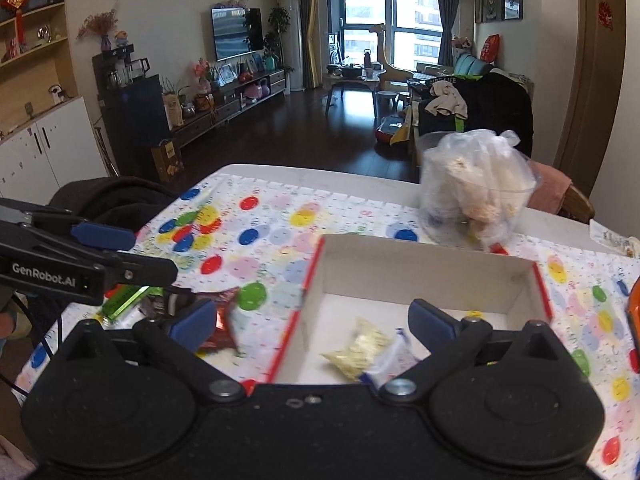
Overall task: Organize snacks
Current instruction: 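Move both tools back over the remaining snacks on the table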
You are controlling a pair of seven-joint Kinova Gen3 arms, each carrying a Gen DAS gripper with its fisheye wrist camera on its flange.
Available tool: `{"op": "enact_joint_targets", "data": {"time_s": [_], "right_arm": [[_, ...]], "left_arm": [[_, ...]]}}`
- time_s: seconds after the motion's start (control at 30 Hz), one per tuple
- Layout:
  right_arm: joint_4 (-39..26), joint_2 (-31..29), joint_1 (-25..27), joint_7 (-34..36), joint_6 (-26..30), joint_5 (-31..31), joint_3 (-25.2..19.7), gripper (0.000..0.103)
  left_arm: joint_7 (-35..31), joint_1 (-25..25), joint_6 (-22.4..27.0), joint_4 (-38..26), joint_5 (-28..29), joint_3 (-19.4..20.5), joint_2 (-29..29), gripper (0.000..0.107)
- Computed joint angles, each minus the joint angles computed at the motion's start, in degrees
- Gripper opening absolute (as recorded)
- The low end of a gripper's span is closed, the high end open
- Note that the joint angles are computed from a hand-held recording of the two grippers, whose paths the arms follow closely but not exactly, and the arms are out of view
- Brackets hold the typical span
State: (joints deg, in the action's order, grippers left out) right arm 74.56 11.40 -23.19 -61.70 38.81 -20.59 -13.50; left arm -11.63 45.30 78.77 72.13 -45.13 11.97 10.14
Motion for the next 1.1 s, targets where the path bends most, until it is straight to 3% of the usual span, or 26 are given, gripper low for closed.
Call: {"op": "enact_joint_targets", "data": {"time_s": [0.23,0.53,0.87,1.1], "right_arm": [[2.2,-0.49,-6.24,-8.26,-2.09,6.91,0.12,0.103],[1.5,1.61,-14.81,-23.14,0.52,17.29,0.81,0.103],[-7.09,9.56,-24.8,-40.47,9.49,27.13,3.01,0.103],[-19.9,17.88,-29.96,-47.94,20.49,28.66,4.91,0.101]], "left_arm": [[2.21,-3.69,-1.82,9.99,2.68,2.35,-7.67,0.081],[2.27,-10.87,-3.76,21.52,7.32,6.3,-16.4,0.081],[-0.83,-16.42,-7.52,31.19,11.52,10.14,-23.88,0.081],[-3.38,-20.0,-9.45,35.35,14.08,13.49,-26.03,0.081]]}}
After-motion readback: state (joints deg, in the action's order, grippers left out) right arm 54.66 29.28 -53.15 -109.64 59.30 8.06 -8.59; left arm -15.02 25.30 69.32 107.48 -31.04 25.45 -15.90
